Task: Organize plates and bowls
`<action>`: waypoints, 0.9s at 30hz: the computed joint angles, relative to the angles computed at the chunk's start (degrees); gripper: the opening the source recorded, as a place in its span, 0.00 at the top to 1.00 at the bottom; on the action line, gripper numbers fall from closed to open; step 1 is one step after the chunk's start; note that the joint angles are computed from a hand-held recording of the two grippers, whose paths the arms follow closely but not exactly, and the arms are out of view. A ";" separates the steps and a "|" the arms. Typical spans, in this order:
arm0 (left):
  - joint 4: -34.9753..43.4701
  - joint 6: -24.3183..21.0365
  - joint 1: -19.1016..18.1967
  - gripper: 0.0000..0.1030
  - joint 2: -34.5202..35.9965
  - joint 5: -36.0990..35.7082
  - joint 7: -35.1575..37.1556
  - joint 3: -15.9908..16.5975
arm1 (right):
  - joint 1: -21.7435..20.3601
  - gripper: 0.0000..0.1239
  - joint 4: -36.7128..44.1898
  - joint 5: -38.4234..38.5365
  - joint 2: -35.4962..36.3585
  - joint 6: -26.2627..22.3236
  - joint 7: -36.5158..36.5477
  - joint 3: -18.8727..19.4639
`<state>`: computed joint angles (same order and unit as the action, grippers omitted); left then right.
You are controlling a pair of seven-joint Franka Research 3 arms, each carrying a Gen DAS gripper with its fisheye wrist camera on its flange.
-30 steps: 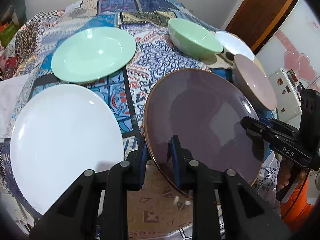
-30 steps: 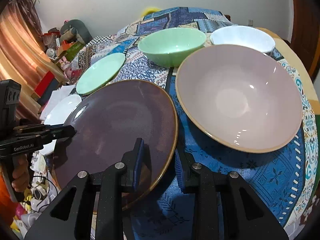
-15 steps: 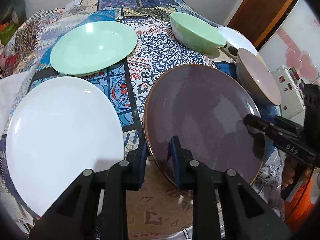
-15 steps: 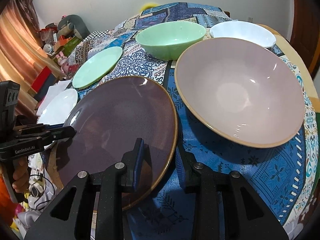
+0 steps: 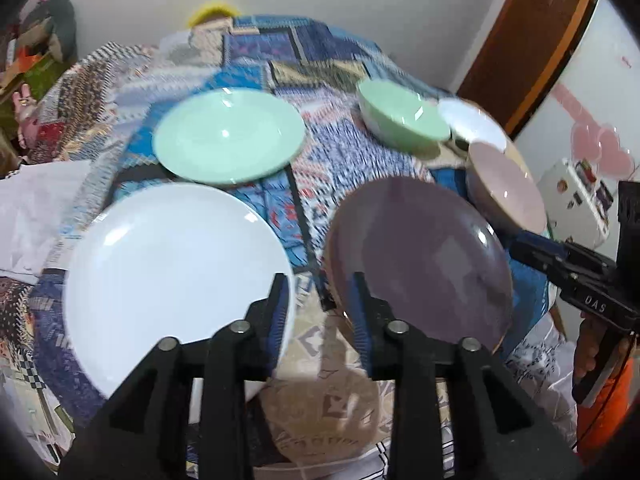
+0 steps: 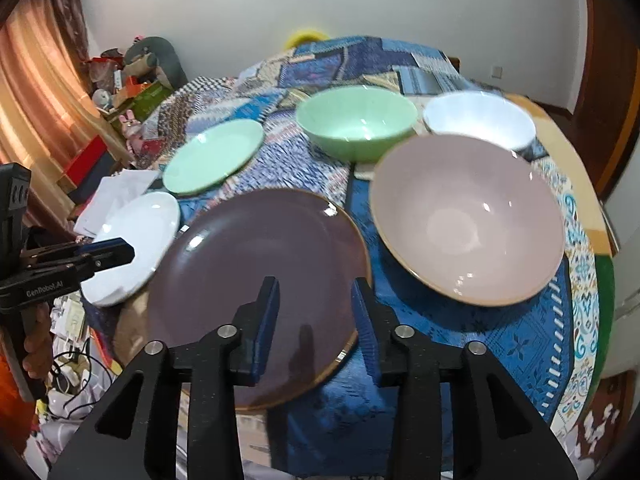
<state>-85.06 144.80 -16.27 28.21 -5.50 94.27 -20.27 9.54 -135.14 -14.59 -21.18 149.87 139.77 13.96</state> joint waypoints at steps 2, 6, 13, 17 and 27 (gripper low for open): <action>-2.59 3.04 0.74 0.59 -2.19 -0.24 -0.24 0.28 | -0.15 0.68 1.21 -0.98 0.87 0.57 0.09 0.54; -6.21 6.91 1.92 0.44 -5.44 -0.07 -1.52 1.04 | 0.25 0.61 3.86 -2.70 3.21 2.05 0.00 0.91; -11.96 11.22 3.53 0.31 -10.30 3.29 -4.93 3.67 | 2.45 0.51 9.61 -5.41 9.33 4.37 -0.70 0.27; -13.18 11.39 4.69 0.25 -10.95 4.44 -5.97 4.40 | 5.08 0.51 13.64 -4.68 13.50 4.12 -3.17 -1.58; -13.09 8.91 7.44 0.23 -8.59 4.11 -8.03 5.16 | 11.01 0.51 23.95 1.00 23.36 0.27 -11.83 -6.05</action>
